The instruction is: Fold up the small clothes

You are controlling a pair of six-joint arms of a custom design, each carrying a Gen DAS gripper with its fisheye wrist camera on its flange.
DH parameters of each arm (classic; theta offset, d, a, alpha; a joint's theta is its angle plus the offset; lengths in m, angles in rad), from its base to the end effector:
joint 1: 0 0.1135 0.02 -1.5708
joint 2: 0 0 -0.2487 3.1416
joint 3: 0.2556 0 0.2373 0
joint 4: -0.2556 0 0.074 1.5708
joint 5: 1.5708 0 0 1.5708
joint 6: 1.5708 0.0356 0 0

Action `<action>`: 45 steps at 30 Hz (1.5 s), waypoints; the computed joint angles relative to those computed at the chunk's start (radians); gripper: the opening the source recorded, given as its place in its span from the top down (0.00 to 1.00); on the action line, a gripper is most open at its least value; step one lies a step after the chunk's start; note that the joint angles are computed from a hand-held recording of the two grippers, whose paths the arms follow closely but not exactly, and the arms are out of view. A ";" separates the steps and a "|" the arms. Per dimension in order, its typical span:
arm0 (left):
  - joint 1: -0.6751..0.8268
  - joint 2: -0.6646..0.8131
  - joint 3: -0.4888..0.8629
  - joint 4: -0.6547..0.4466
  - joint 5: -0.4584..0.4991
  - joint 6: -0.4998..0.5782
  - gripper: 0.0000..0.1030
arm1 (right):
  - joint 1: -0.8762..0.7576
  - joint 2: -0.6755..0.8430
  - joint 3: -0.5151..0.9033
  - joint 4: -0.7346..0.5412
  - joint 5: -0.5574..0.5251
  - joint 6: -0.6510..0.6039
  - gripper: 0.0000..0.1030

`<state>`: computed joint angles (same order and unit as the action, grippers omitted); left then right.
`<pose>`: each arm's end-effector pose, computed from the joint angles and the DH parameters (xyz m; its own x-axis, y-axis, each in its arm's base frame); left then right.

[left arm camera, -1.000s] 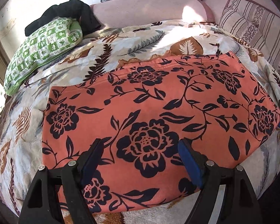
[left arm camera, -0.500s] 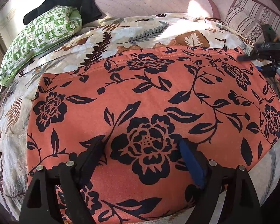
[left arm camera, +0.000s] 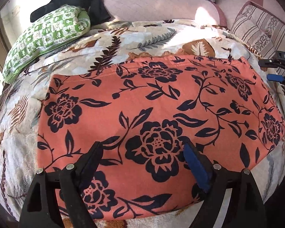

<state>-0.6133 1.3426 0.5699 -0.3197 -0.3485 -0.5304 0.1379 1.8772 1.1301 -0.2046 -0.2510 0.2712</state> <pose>0.1865 -0.1164 0.1430 -0.8348 0.0062 -0.5505 -0.0115 0.9995 0.0286 0.3625 0.0592 0.1503 -0.8511 0.1439 -0.5049 -0.0497 0.9353 0.3503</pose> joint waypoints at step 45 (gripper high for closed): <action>0.267 -0.295 -0.259 -0.035 0.107 0.084 0.12 | 0.232 0.231 -0.025 0.354 -0.354 0.492 0.21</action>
